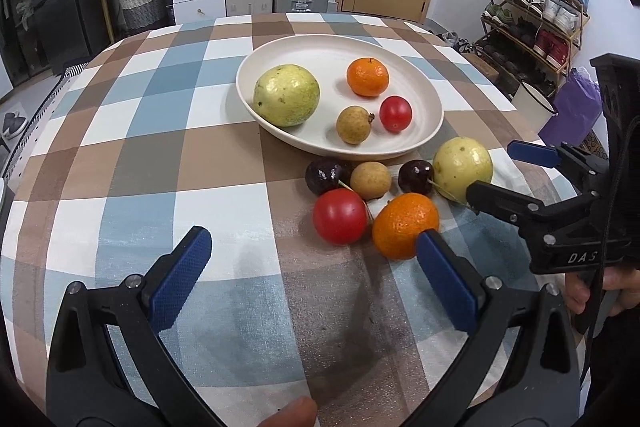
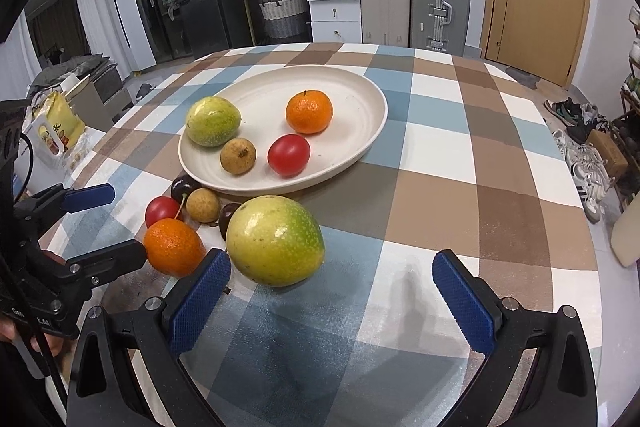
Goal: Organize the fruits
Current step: 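Close the right tool on the green-yellow pomelo while the left tool approaches a tangerine, then lift the pomelo with the right tool while the left tool grasps the tangerine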
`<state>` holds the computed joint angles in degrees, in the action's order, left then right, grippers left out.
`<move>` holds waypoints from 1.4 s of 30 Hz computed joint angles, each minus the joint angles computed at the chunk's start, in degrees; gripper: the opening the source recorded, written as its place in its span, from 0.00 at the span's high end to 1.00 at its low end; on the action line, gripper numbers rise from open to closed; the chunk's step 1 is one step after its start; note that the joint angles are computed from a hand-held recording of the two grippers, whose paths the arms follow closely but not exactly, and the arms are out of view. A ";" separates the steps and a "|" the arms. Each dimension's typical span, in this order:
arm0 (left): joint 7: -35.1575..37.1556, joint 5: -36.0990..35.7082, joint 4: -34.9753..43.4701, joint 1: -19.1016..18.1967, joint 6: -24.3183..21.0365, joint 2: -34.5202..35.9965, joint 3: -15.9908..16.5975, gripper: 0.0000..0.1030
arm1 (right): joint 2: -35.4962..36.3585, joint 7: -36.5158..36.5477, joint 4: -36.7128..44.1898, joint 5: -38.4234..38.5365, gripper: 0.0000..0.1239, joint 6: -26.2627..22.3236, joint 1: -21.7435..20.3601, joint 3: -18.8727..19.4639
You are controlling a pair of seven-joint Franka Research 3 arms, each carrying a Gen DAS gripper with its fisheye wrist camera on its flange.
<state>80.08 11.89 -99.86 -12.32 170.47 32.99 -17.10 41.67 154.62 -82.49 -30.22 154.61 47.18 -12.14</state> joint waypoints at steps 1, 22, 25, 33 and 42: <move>0.22 -0.17 0.12 0.25 -0.16 0.15 -0.35 0.01 | 0.31 -0.47 0.38 0.28 0.17 -0.02 -0.28 0.31; 1.07 -0.73 0.84 -0.15 -0.72 0.86 -0.64 0.01 | 4.51 -6.39 5.60 6.69 0.35 1.68 -1.60 1.23; 1.10 -0.71 1.08 -0.24 -1.04 0.97 -0.68 0.01 | 4.09 -6.33 4.43 7.11 0.45 3.63 -0.93 0.51; 0.63 -0.76 0.87 -0.54 -1.05 0.77 -0.39 0.01 | 2.67 -5.58 1.36 7.23 0.57 7.07 1.61 -2.23; -0.14 0.19 -0.87 -0.65 0.70 -0.27 -0.37 0.03 | -1.81 2.30 -5.83 3.91 0.57 10.51 6.91 -7.75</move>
